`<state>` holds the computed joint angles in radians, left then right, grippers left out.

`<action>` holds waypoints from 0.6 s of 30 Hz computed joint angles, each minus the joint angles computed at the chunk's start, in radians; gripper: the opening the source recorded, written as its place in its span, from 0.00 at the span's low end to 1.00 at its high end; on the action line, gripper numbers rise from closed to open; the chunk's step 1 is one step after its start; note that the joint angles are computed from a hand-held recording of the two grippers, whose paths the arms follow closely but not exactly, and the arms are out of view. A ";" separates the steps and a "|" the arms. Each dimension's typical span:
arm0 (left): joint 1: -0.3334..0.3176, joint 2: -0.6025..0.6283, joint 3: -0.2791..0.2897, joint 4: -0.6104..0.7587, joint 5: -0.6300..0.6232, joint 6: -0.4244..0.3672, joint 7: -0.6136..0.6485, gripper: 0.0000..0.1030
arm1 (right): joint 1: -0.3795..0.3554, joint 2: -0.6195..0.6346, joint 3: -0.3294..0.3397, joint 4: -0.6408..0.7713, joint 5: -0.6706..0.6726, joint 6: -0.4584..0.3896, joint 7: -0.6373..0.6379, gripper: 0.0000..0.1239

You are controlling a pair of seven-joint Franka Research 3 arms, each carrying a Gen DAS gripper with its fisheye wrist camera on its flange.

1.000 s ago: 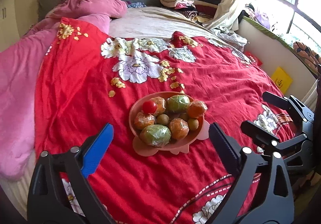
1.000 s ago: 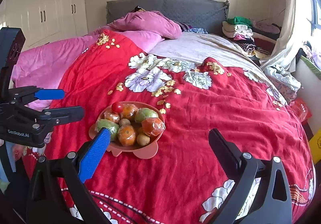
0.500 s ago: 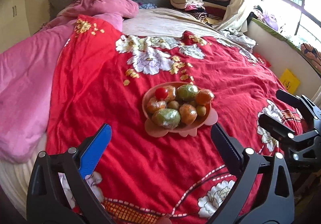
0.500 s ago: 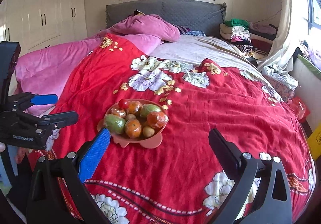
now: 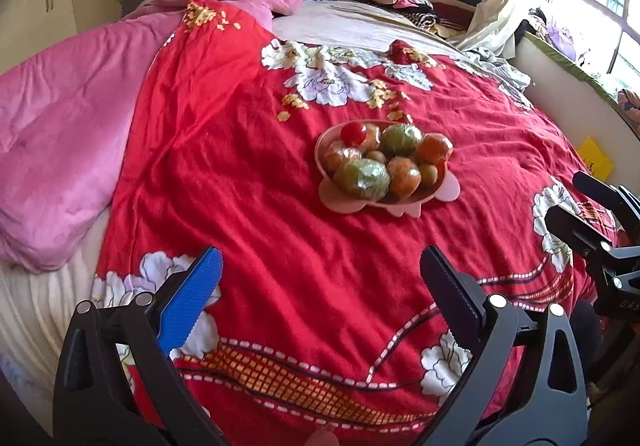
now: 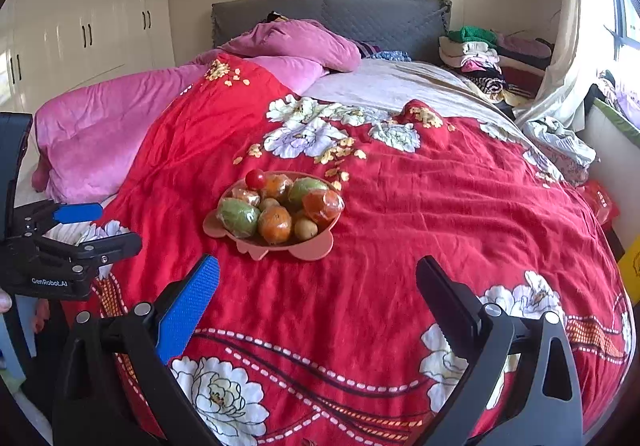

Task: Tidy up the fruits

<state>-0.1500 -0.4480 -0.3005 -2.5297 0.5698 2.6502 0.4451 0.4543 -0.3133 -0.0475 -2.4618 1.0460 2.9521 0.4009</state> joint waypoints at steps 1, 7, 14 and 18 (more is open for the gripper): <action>-0.003 -0.002 0.001 -0.004 -0.004 0.000 -0.001 0.90 | -0.002 -0.003 0.001 -0.006 -0.001 -0.002 0.003 0.79; -0.012 -0.016 -0.006 -0.025 -0.014 -0.004 -0.021 0.90 | -0.003 -0.022 0.003 -0.041 -0.016 -0.003 0.020 0.79; -0.030 -0.025 -0.014 -0.046 -0.023 -0.002 -0.040 0.90 | 0.011 -0.052 -0.002 -0.085 -0.025 -0.010 0.031 0.79; -0.038 -0.033 -0.018 -0.058 -0.027 -0.002 -0.046 0.90 | 0.022 -0.065 -0.006 -0.102 -0.022 -0.010 0.039 0.79</action>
<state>-0.1885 -0.4809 -0.3188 -2.5873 0.5427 2.6487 0.3989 0.4765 -0.3782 -0.0532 -2.5641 1.0236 2.9424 0.4401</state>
